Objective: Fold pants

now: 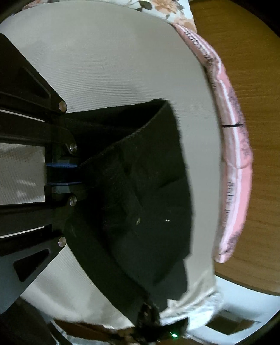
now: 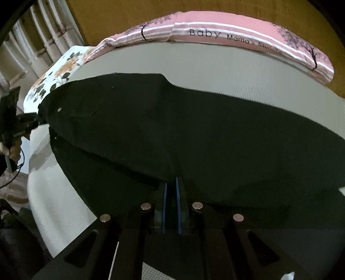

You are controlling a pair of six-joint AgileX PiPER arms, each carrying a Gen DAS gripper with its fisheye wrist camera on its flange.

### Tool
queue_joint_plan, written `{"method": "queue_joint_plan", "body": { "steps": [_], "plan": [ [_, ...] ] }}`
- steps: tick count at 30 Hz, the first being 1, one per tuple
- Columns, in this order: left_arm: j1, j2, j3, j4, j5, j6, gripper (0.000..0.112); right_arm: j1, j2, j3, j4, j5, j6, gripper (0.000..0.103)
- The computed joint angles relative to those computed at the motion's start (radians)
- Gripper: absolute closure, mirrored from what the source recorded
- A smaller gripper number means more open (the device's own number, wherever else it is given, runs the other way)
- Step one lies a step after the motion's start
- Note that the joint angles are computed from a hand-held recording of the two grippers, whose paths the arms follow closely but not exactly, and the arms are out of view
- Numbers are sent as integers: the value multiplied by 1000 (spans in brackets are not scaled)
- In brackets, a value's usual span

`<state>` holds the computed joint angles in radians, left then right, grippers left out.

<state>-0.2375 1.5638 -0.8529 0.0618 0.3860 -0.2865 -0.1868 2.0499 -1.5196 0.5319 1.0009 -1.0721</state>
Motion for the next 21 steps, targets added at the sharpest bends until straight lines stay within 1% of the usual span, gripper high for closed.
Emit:
{"method": "queue_joint_plan", "body": {
  "steps": [3, 5, 7, 8, 9, 10, 11, 13, 14, 16, 17, 19, 21],
  "plan": [
    [-28, 9, 29, 120, -32, -131, 102, 1, -5, 42, 1, -38, 6, 96],
    [-45, 7, 33, 199, -27, -225, 97, 0, -13, 64, 15, -59, 13, 95],
    [-48, 8, 33, 213, -22, -246, 95, -1, -20, 78, 26, -69, 28, 92],
    [-51, 11, 31, 225, -13, -268, 91, 1, -30, 93, 28, -87, 34, 92],
    [-51, 14, 25, 234, 3, -289, 83, 3, -36, 102, 26, -95, 45, 89],
    [-51, 16, 21, 220, 18, -292, 81, 2, -41, 107, 28, -93, 53, 85],
    [-44, 10, 29, 186, 15, -274, 80, 0, -45, 109, 32, -89, 60, 82],
    [-36, -8, 35, 157, 23, -262, 78, -9, -66, 129, 46, -82, 67, 68],
    [-30, -18, 38, 137, 26, -246, 77, -18, -78, 142, 63, -80, 59, 67],
    [-22, -49, 57, 124, 32, -263, 64, -40, -98, 161, 99, -65, 56, 63],
    [-14, -71, 69, 109, 37, -272, 62, -52, -102, 163, 114, -52, 60, 63],
    [12, -112, 97, 23, 26, -229, 60, -79, -111, 173, 150, -30, 68, 62],
    [44, -158, 130, -106, 13, -153, 60, -102, -113, 179, 179, -12, 73, 61]
  ]
}}
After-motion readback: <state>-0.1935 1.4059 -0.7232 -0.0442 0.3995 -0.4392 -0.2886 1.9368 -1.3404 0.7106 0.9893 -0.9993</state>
